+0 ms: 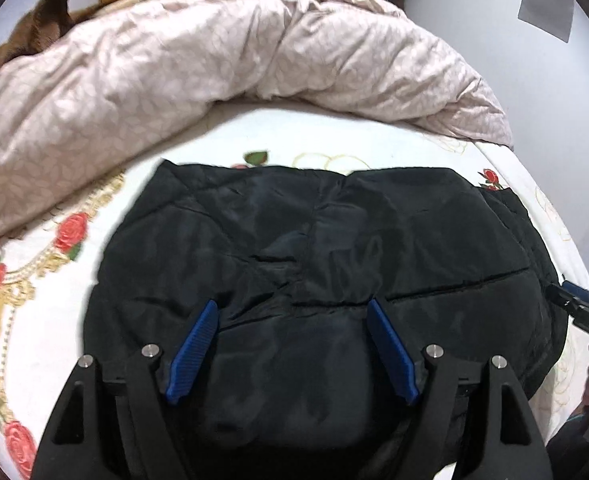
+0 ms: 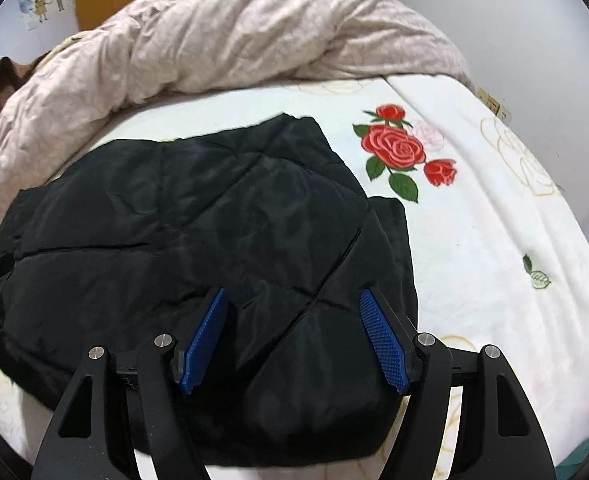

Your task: Fold large clothes

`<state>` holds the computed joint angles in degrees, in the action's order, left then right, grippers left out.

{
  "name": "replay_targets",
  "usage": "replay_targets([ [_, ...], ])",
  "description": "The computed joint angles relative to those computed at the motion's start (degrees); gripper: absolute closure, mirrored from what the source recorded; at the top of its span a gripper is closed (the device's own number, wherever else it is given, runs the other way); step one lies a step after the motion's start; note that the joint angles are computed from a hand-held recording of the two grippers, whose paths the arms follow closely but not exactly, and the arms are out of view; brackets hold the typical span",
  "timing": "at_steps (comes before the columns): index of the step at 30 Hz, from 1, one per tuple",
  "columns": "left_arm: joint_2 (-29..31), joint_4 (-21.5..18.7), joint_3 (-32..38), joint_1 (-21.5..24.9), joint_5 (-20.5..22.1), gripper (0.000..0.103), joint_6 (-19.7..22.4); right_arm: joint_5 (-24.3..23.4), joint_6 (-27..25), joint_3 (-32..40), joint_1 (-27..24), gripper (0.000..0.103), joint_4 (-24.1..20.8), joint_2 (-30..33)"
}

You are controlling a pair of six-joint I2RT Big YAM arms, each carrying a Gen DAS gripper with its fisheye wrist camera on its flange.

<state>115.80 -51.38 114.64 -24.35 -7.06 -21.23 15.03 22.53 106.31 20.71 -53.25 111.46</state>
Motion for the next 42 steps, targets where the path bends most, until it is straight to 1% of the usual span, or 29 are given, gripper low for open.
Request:
replay_targets([
  [1,-0.96,0.27,-1.34,0.07,-0.79,0.024,0.23,0.0,-0.09,-0.85,0.26,0.034,0.51,-0.74],
  [4,-3.04,1.42,-5.15,0.61,-0.93,0.024,-0.41,-0.25,0.02,-2.66,1.07,0.034,1.55,-1.96],
  [7,-2.42,0.86,-6.25,0.95,-0.34,0.024,-0.79,-0.15,-0.52,-3.03,1.82,0.034,1.28,-1.04],
  [9,-1.93,1.34,-6.43,0.79,-0.34,0.024,-0.92,0.01,-0.73,-2.51,1.91,0.034,0.84,0.07],
  [14,-0.26,1.11,-4.36,0.94,-0.33,0.024,-1.25,0.29,-0.76,-1.34,1.78,0.034,0.2,1.63],
  [20,0.46,0.69,-3.24,0.94,-0.13,0.024,-0.44,0.09,-1.05,-2.38,1.7,0.034,1.39,1.47],
  [25,-0.87,0.02,-3.63,1.44,0.68,0.024,-0.21,-0.29,-0.62,-0.76,1.5,0.034,-0.65,1.46],
  [29,-2.47,1.32,-4.79,2.62,-1.13,0.024,0.44,-0.57,-0.03,-1.55,0.98,0.034,1.31,-0.17],
  [31,-1.87,0.17,-3.71,3.64,-2.82,0.024,0.77,-0.56,-0.15,-0.61,0.3,0.034,1.11,0.3],
  [32,-1.29,-0.42,-2.99,4.27,-3.06,0.024,0.27,-1.09,-0.05,0.35,-0.21,0.036,0.53,0.99],
  [33,-0.69,-0.9,-2.4,4.98,-2.79,0.024,-0.39,-2.04,0.05,0.8,-0.7,0.04,0.62,1.52],
  [34,-0.04,-1.43,-1.82,5.53,-2.22,0.024,-0.95,-3.03,0.03,1.26,-1.22,0.04,0.44,2.15],
  [36,0.69,-1.19,-1.74,5.93,-0.84,0.024,-0.82,-3.53,-0.25,2.15,-1.66,0.04,-0.27,3.31],
  [39,1.63,-1.01,-1.04,5.41,-1.96,0.024,0.66,-3.29,-0.74,2.17,-1.59,0.04,0.08,3.98],
  [42,1.63,-1.09,-0.93,5.26,-2.02,0.024,0.19,-3.07,-0.94,1.92,-1.63,0.04,0.13,3.78],
])
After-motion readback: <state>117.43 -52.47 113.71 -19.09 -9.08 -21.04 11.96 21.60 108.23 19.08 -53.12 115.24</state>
